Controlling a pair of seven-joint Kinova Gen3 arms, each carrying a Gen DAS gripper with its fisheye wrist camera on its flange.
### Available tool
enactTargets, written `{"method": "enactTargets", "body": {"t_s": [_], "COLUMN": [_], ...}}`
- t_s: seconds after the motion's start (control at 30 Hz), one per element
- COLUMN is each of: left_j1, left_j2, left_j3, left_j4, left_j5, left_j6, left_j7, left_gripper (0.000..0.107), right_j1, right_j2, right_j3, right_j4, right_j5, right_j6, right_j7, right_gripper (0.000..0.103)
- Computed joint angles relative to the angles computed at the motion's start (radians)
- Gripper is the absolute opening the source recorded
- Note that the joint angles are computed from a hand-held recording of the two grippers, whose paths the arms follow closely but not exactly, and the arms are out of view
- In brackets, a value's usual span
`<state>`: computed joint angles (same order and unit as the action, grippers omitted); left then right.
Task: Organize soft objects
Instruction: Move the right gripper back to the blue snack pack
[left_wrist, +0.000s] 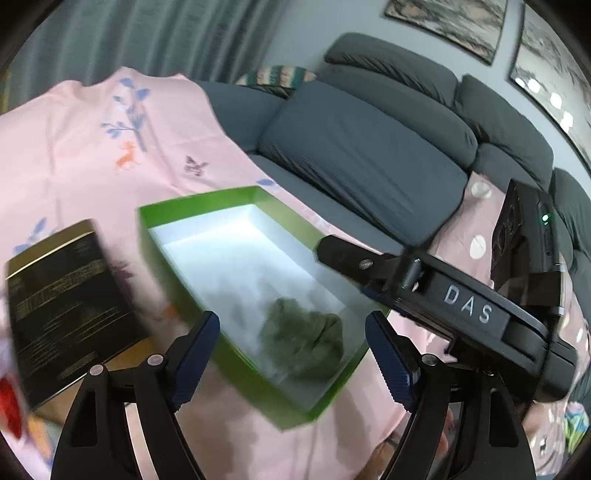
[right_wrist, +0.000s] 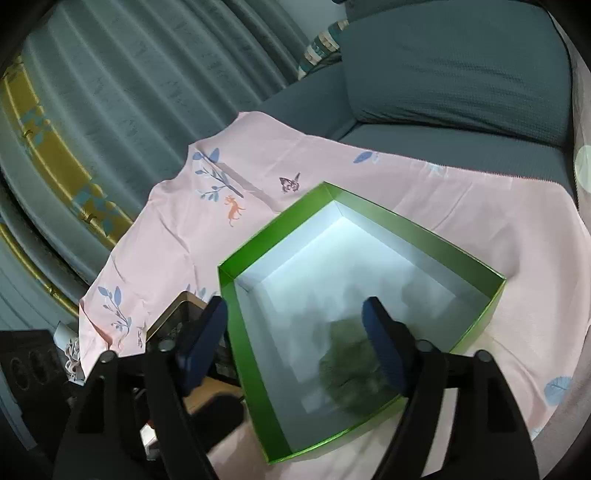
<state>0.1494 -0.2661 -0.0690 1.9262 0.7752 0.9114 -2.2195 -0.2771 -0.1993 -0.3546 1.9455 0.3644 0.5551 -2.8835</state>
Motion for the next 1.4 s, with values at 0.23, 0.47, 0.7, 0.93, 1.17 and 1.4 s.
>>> {"method": "enactTargets", "body": {"t_s": [0.23, 0.47, 0.7, 0.93, 1.17, 1.4], "left_j1": [-0.097, -0.214, -0.268, -0.264, -0.262, -0.238], "left_j2": [-0.196, -0.334, -0.350, -0.371, -0.396, -0.393], "left_j3": [-0.122, -0.342, -0.495, -0.604, -0.629, -0.670], "left_j4": [0.053, 0.101, 0.126, 0.142, 0.144, 0.142], "left_j5": [-0.145, -0.342, -0.460, -0.519, -0.558, -0.564], "left_j6": [0.089, 0.169, 0.192, 0.219, 0.256, 0.265], "left_j7": [0.115, 0.208, 0.236, 0.207, 0.202, 0.213], "left_gripper": [0.084, 0.087, 0.087, 0.087, 0.087, 0.087], "right_j1": [-0.021, -0.148, -0.315, -0.455, -0.499, -0.543], "right_j2": [-0.003, 0.073, 0.192, 0.367, 0.451, 0.399], "right_j3": [-0.061, -0.105, -0.050, 0.010, 0.089, 0.122], "right_j4": [-0.032, -0.134, -0.224, -0.339, -0.365, -0.297], "right_j5": [0.033, 0.075, -0.036, -0.026, -0.130, -0.174], "right_j6": [0.022, 0.128, 0.103, 0.170, 0.147, 0.061], "right_j7": [-0.004, 0.010, 0.194, 0.173, 0.157, 0.136], "right_gripper": [0.095, 0.098, 0.099, 0.087, 0.054, 0.027]}}
